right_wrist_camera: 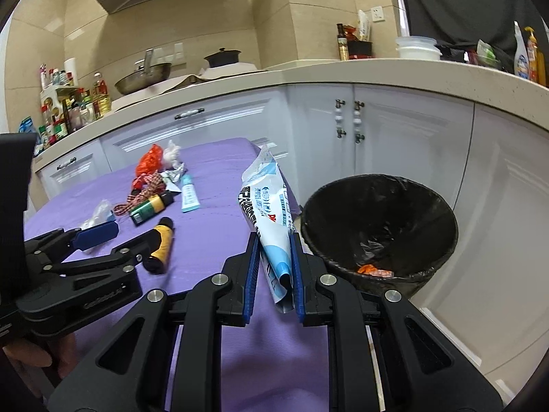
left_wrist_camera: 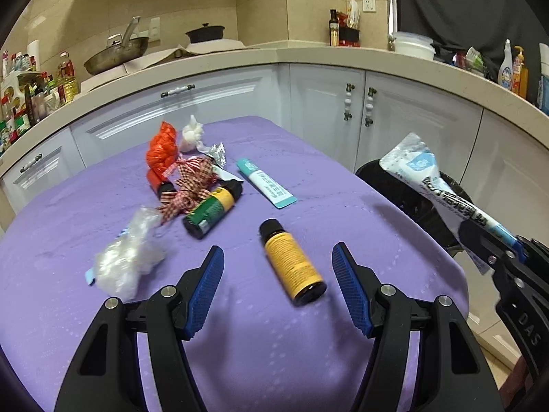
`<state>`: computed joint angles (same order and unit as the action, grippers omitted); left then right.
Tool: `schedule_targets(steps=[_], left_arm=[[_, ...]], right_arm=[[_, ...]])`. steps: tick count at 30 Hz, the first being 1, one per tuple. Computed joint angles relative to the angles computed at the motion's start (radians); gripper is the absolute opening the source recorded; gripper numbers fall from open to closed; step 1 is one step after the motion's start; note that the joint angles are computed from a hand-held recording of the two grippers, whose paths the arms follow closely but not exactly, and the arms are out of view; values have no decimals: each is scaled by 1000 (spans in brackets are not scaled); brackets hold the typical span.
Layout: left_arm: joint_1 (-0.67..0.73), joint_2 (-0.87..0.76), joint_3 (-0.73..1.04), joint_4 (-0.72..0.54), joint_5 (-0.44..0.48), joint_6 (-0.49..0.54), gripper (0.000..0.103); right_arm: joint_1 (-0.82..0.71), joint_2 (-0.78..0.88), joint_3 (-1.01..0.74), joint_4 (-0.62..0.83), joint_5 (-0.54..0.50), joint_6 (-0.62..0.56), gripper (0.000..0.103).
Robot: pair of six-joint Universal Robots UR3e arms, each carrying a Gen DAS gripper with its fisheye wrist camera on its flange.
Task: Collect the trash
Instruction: 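Lift the toothpaste tube with the right tool while the left tool grasps the yellow bottle, then move both tools over the bin and open them to drop the tube and bottle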
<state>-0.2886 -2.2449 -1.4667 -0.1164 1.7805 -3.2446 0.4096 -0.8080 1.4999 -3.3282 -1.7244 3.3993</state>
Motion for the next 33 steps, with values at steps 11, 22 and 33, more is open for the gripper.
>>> schedule_targets(steps=[11,22,33], left_arm=[[-24,-69,103,-102,28,-8,27],[-33,-36,53,-16,50,22,25],[-79,-170,360,-102,-11,84,25]], right_arm=[[-52,7,44,-37,51,11,17],[-75,-1,64,-51,34,15,17],[-164,27,12,-20,-15,14,17]])
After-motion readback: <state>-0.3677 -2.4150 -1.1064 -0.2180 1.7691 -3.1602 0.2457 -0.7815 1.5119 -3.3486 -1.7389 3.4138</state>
